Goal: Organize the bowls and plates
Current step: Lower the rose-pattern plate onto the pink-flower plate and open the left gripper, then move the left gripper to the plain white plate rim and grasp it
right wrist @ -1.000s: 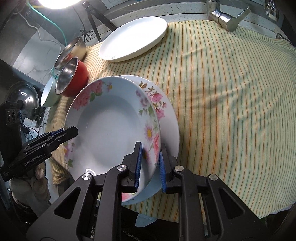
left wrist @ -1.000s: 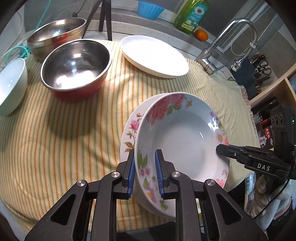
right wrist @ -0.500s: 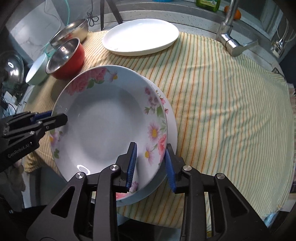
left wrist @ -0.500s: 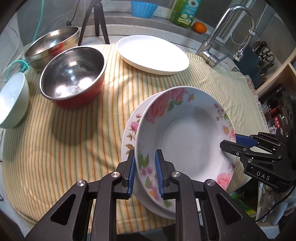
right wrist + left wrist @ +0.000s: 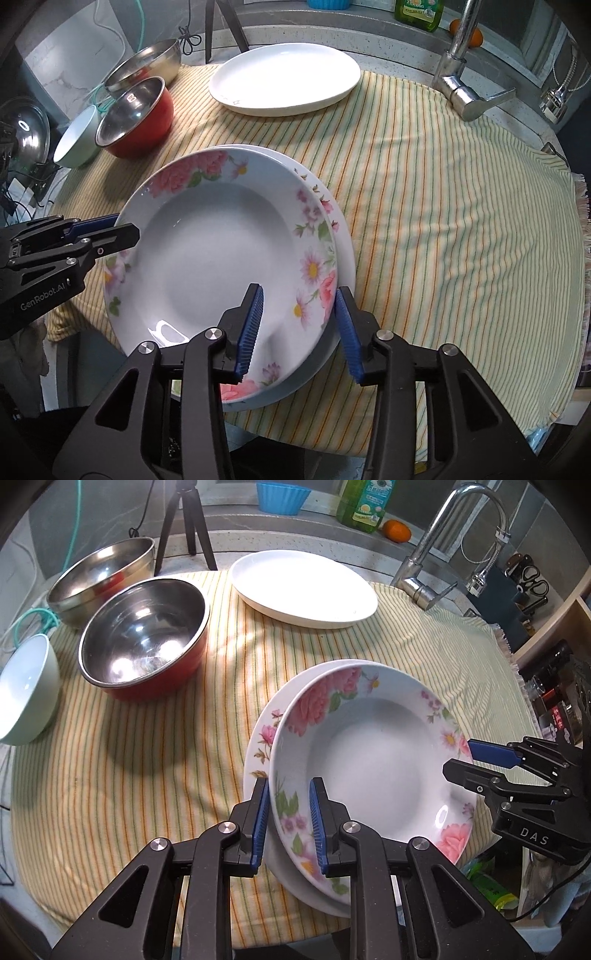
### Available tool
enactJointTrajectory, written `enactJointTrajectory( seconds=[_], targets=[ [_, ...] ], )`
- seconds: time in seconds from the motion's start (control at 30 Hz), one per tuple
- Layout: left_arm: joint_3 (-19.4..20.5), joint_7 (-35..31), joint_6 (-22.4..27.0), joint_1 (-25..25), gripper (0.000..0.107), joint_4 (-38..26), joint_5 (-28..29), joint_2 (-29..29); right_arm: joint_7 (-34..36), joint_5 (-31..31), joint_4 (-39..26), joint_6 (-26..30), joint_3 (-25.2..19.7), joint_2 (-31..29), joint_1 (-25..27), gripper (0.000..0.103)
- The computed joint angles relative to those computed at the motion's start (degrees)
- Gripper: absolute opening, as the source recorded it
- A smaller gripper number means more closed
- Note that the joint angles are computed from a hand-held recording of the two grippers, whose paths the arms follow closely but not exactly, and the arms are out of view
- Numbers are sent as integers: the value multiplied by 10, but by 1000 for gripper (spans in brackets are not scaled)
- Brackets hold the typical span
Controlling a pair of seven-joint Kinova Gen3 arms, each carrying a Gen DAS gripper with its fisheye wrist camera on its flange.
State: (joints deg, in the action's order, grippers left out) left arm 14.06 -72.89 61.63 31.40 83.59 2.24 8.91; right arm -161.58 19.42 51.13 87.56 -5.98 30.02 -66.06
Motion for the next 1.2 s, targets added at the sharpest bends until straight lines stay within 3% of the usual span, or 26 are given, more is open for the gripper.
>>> enactJointTrajectory(
  seconds=[0.1,0.13,0.2,0.23,0.3,0.4,0.97,1.2],
  targets=[
    [-1,2,-2,-2,24,2,3,-3,-7,3,9,-9,1,-7,0,46],
    [-2,1,-3,-4,26,3,7,-5,-9,6,10,-9,1,-8,-1,50],
    [-2,-5,-7,-10,31,4,14,-9,-17,17,20,-18,3,-17,-4,70],
    [-3,-9,-9,-13,32,4,19,-11,-21,22,24,-24,3,-21,-5,72],
    [-4,-15,-10,-21,50,1,33,-12,-26,29,32,-33,2,-29,-3,77],
    [-7,-21,-15,-31,52,-5,43,-14,-32,38,43,-44,0,-39,3,84],
    [-27,-31,5,-47,53,-155,36,82,-25,47,107,-142,-10,-94,107,85],
    [-30,-38,49,-51,53,-244,55,147,11,-5,136,-210,-12,-100,171,85]
  ],
)
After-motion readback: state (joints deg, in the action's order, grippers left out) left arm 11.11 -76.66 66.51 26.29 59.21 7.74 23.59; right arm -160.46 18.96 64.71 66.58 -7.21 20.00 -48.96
